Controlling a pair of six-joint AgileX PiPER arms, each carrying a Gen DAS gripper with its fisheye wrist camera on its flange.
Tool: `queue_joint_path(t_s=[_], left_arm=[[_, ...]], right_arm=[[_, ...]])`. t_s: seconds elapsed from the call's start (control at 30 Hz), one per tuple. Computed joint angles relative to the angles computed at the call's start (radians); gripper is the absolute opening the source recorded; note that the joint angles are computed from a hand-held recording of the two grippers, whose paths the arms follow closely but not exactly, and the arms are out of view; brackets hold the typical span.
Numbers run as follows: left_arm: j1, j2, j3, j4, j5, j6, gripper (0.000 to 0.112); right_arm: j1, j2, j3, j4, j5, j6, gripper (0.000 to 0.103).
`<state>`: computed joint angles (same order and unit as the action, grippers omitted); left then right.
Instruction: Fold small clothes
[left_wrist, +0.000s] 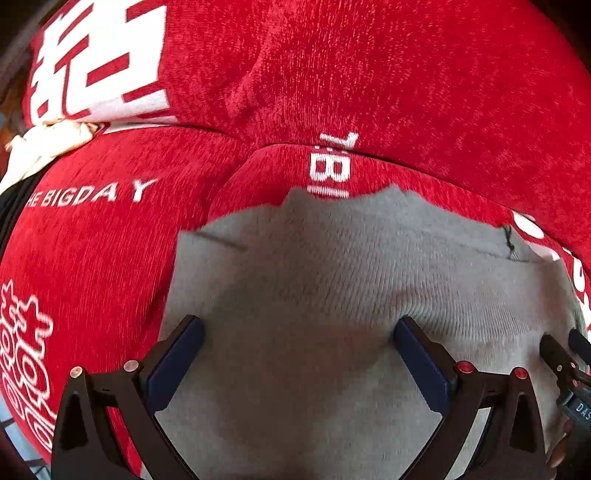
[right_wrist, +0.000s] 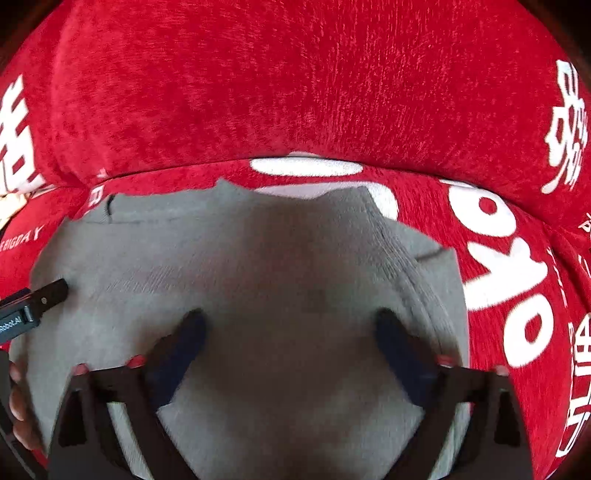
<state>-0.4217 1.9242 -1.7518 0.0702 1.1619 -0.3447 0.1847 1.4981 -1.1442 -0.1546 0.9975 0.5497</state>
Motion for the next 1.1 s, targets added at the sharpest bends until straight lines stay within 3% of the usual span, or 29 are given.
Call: queue_joint_path(t_s=[0.07, 0.13, 0.23, 0.37, 0.47, 0.53, 0.6, 0.73, 0.87, 1.1], left_arm=[[0.007, 0.015, -0.054, 0.0, 0.051, -0.012, 0.103], [-0.005, -0.063, 0.014, 0.01, -0.01, -0.072, 0.103], [-0.046, -0.166, 0.123, -0.041, -0.074, -0.027, 0.103], [-0.153, -0.222, 0.226, 0.155, -0.1, -0.134, 0.101], [-0.111, -0.215, 0.256, 0.083, -0.103, -0.09, 0.102], [-0.064, -0.235, 0.309, 0.022, -0.163, -0.045, 0.102], [-0.037, -0.249, 0.327, 0.002, -0.176, -0.005, 0.102], [-0.042, -0.305, 0.349, 0.014, -0.146, -0.012, 0.102], [-0.031, -0.4, 0.431, -0.025, -0.179, 0.015, 0.102], [-0.035, -0.516, 0.6, -0.006, -0.235, 0.025, 0.102]], right_arm=[[-0.007, 0.004, -0.037, 0.006, 0.047, 0.043, 0.101], [0.018, -0.047, -0.031, 0.013, 0.033, 0.123, 0.101], [0.122, -0.075, -0.04, 0.013, 0.019, 0.119, 0.101], [0.263, -0.032, -0.053, -0.104, 0.057, 0.182, 0.101], [0.242, -0.003, -0.024, -0.098, 0.046, 0.185, 0.101], [0.208, -0.027, 0.018, -0.096, -0.001, 0.179, 0.101], [0.184, -0.026, 0.018, -0.085, -0.001, 0.171, 0.101], [0.223, -0.039, -0.027, -0.15, 0.122, 0.266, 0.101], [0.351, -0.106, -0.01, -0.206, 0.173, 0.311, 0.101], [0.391, -0.245, 0.142, -0.182, 0.159, 0.376, 0.101]])
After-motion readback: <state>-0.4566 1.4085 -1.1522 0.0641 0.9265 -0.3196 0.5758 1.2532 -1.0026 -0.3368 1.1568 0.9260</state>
